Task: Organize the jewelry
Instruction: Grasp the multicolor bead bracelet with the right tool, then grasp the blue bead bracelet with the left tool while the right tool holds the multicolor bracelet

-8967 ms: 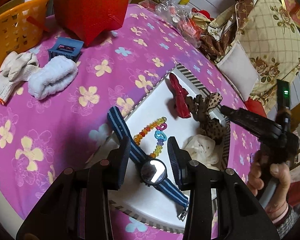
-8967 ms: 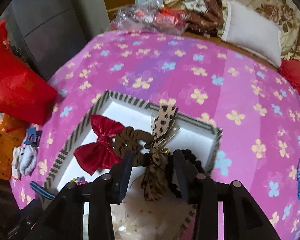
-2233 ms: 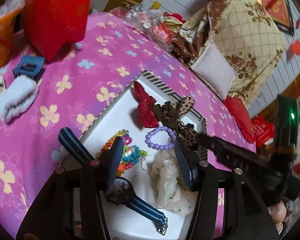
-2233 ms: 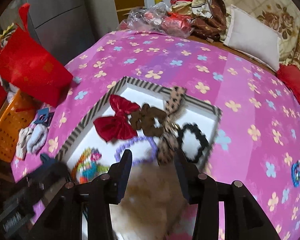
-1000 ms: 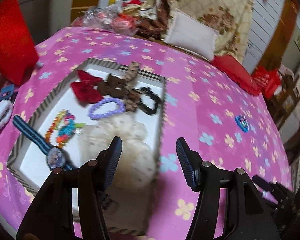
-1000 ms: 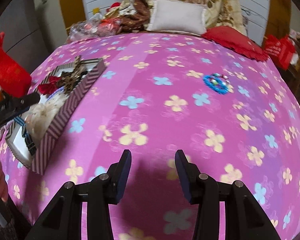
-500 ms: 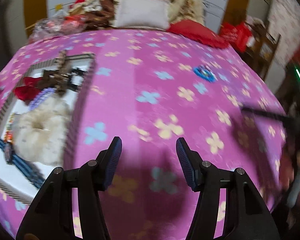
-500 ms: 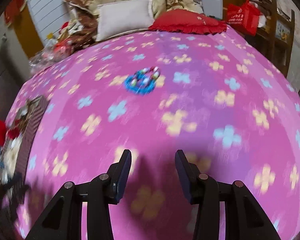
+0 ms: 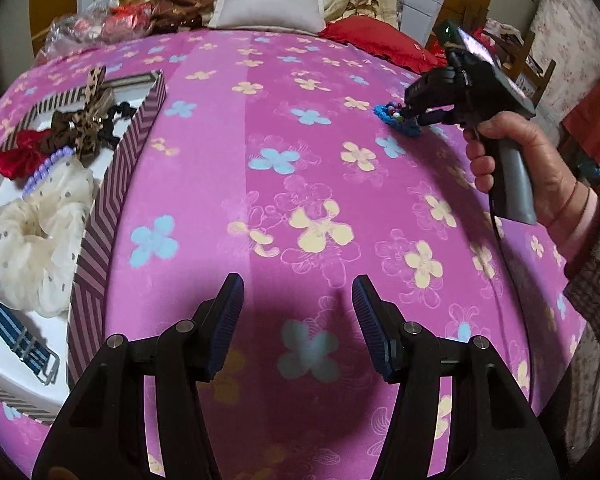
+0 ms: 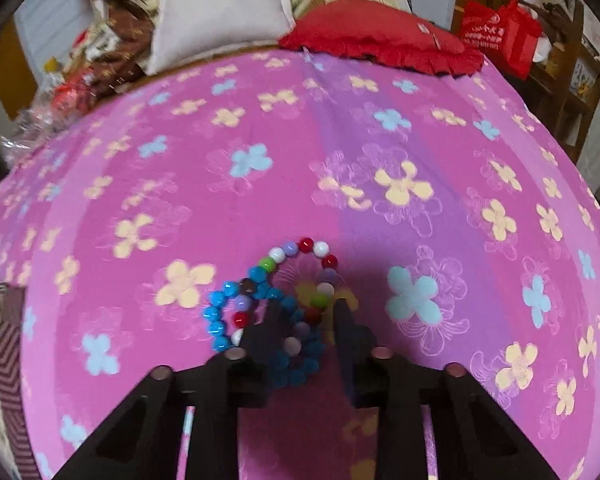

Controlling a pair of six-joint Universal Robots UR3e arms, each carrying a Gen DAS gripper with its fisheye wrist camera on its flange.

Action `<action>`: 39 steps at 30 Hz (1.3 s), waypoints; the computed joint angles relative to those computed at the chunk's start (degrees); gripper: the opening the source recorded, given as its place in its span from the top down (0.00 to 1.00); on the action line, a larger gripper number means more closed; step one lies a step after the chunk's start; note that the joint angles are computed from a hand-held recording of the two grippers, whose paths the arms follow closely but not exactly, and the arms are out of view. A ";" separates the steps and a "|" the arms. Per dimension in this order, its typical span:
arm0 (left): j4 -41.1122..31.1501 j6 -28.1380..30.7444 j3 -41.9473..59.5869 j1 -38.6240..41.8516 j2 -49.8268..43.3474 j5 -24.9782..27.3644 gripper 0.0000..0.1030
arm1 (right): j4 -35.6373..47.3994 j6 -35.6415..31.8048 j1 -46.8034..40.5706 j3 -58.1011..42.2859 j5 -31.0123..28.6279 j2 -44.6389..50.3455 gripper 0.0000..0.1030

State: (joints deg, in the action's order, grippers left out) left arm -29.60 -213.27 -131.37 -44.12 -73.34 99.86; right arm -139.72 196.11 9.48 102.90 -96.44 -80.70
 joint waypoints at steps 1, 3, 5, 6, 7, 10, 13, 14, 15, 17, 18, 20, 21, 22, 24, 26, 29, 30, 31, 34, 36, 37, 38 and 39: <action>0.14 -0.18 -0.28 0.02 0.15 -0.20 0.45 | 0.09 -0.19 0.08 0.44 0.09 -0.30 0.82; 0.07 -0.32 -0.55 0.21 0.42 -0.23 0.45 | 0.79 -1.07 0.86 1.62 -0.03 -1.70 0.87; 0.06 -0.53 -0.44 -0.06 0.19 0.51 0.45 | 2.02 -2.56 1.47 4.92 2.18 -5.52 0.88; 0.11 -0.69 -0.45 -0.19 0.20 0.93 0.45 | 2.45 -3.33 1.79 7.23 3.64 -8.02 0.88; 0.15 -0.77 -0.51 -0.22 0.22 1.20 0.45 | 3.05 -3.95 2.08 9.55 5.17 -10.65 0.88; -0.18 -1.02 -0.84 -0.09 0.55 1.63 0.45 | 6.62 -5.72 2.32 17.70 11.02 -21.26 0.88; -0.42 -1.28 -1.16 0.06 0.88 1.46 0.45 | 11.58 -7.09 3.02 27.52 15.34 -36.13 0.88; -0.46 -1.37 -1.12 -0.14 0.90 1.64 0.45 | 13.27 -7.37 3.28 30.37 15.47 -41.28 0.88; -0.58 -1.56 -0.94 -0.48 0.81 1.95 0.45 | 15.48 -7.98 3.16 32.90 15.75 -46.71 0.88; -0.63 -1.75 -0.38 -1.20 0.47 2.66 0.45 | 21.40 -10.85 0.82 35.78 17.36 -56.03 0.87; -0.57 -1.96 -0.30 -1.60 0.58 3.05 0.45 | 24.68 -12.20 -0.71 36.49 18.21 -60.13 0.82; -0.67 -2.62 -0.59 -1.71 1.49 3.04 0.45 | 33.20 -15.65 -5.70 36.78 20.74 -69.46 0.72; -0.96 -3.00 -0.79 -1.31 2.19 2.40 0.45 | 36.79 -17.93 -8.87 36.43 22.64 -73.37 0.71; -1.40 -3.57 -1.11 -0.48 3.15 1.13 0.45 | 38.37 -19.22 -10.71 35.91 23.78 -75.09 0.71; -2.17 -5.12 -2.05 1.83 5.53 -2.73 0.46 | 40.27 -21.29 -13.17 34.94 25.44 -77.05 0.71; -2.37 -6.72 -2.23 1.90 6.37 -4.24 0.46 | 35.09 -20.57 -11.29 35.54 25.07 -73.66 0.71; -3.00 -9.66 0.16 -2.48 3.56 -0.85 0.46 | 17.93 -15.56 -1.79 37.20 18.10 -60.51 0.71; -3.32 -10.63 1.06 -3.81 2.36 0.08 0.46 | 13.83 -15.19 0.05 37.33 16.59 -56.13 0.71; -3.69 -11.28 1.67 -4.39 1.55 0.21 0.45 | 11.14 -15.17 1.17 37.38 15.79 -52.81 0.71; -3.88 -12.76 2.63 -5.16 -0.27 -0.33 0.46 | 3.18 -14.33 5.92 37.88 11.45 -45.85 0.71; -3.81 -13.46 3.48 -5.55 -1.54 -0.34 0.46 | 0.25 -14.35 9.52 38.02 7.96 -43.31 0.71; -4.04 -13.68 4.22 -5.77 -2.27 -0.12 0.46 | -0.98 -14.57 10.92 38.36 6.62 -42.59 0.71; -4.27 -13.87 4.90 -5.95 -2.91 0.11 0.46 | -2.05 -14.74 12.41 38.53 4.79 -41.85 0.74; -4.47 -14.01 5.57 -6.11 -3.51 0.30 0.46 | -2.78 -14.29 14.43 38.40 2.16 -40.95 0.76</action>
